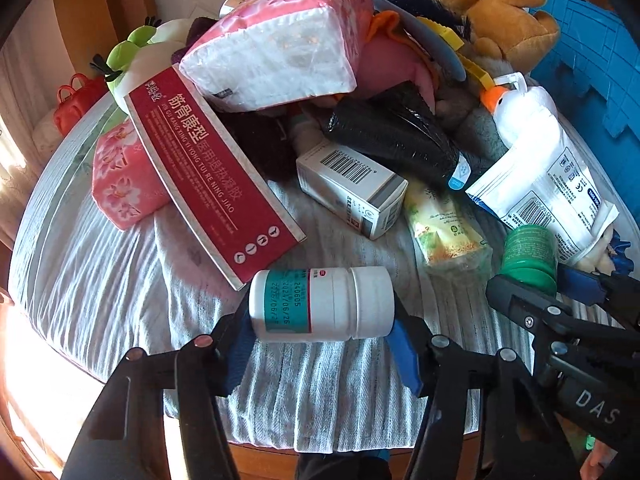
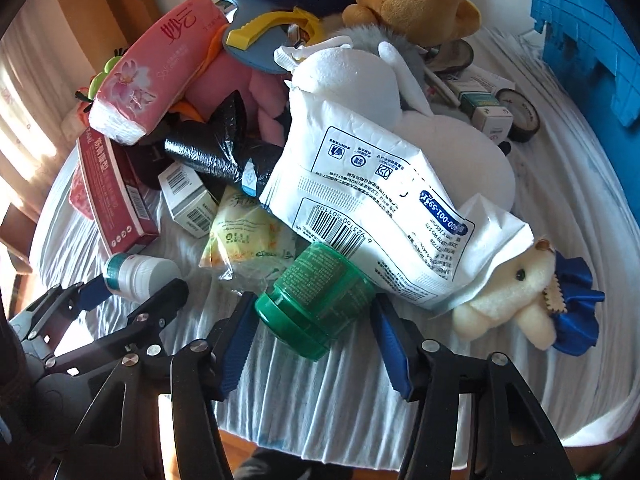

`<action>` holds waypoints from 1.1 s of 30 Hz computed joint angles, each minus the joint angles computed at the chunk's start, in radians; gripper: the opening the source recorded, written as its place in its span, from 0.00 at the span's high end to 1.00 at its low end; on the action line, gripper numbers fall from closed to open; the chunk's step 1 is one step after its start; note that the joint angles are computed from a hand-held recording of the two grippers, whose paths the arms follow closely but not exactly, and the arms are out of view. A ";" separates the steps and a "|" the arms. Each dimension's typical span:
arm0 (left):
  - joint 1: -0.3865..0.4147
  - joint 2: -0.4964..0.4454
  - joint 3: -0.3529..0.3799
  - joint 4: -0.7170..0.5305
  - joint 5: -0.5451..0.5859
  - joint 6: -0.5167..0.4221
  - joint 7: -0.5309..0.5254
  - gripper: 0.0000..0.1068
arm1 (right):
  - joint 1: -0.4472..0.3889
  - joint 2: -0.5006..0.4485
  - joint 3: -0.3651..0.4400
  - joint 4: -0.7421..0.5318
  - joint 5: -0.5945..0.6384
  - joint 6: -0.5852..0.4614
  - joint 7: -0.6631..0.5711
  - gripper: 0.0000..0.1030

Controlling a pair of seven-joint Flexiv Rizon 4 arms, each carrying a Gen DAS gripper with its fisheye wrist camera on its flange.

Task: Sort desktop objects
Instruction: 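Grasp the white pill bottle with the left gripper while the right grasps the green jar, then carry the white bottle and green jar over the blue crate with both grippers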

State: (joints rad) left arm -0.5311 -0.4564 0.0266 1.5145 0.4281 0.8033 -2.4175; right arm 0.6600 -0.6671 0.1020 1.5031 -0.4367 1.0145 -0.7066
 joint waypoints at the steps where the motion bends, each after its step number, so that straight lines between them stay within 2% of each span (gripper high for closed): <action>1: -0.001 0.002 -0.001 -0.001 0.000 -0.008 0.006 0.45 | 0.001 0.001 0.001 -0.001 -0.002 -0.005 -0.006 0.45; 6: -0.017 0.041 0.008 -0.003 0.048 -0.017 -0.006 0.45 | 0.006 0.053 -0.003 0.048 -0.025 0.051 -0.011 0.45; 10: -0.012 0.060 0.006 -0.028 0.079 -0.032 -0.020 0.45 | 0.027 0.092 -0.038 0.079 -0.091 0.104 0.020 0.45; 14: -0.016 0.025 0.005 -0.120 0.126 -0.055 -0.005 0.46 | 0.042 0.125 -0.080 0.085 -0.168 0.134 0.085 0.45; 15: -0.014 0.020 0.001 -0.138 0.131 -0.062 0.005 0.46 | 0.044 0.131 -0.090 0.085 -0.190 0.132 0.099 0.45; 18: 0.010 0.038 0.013 -0.130 0.131 0.003 0.038 0.46 | 0.037 0.125 -0.104 0.053 -0.232 0.113 0.124 0.45; 26: 0.004 0.009 0.048 -0.252 0.202 0.063 0.054 0.46 | 0.033 0.124 -0.136 -0.037 -0.342 0.053 0.170 0.45; 29: 0.015 -0.018 0.048 -0.308 0.188 0.104 0.083 0.46 | 0.033 0.130 -0.154 -0.068 -0.395 0.025 0.193 0.45; 33: 0.013 -0.086 0.037 -0.440 0.138 0.099 0.172 0.46 | 0.027 0.169 -0.165 -0.085 -0.470 -0.042 0.223 0.45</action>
State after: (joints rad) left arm -0.5179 -0.5424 0.0637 1.0744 0.5660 0.9023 -2.2457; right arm 0.6874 -0.4985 -0.0633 1.4185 -0.9065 0.9729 -0.4838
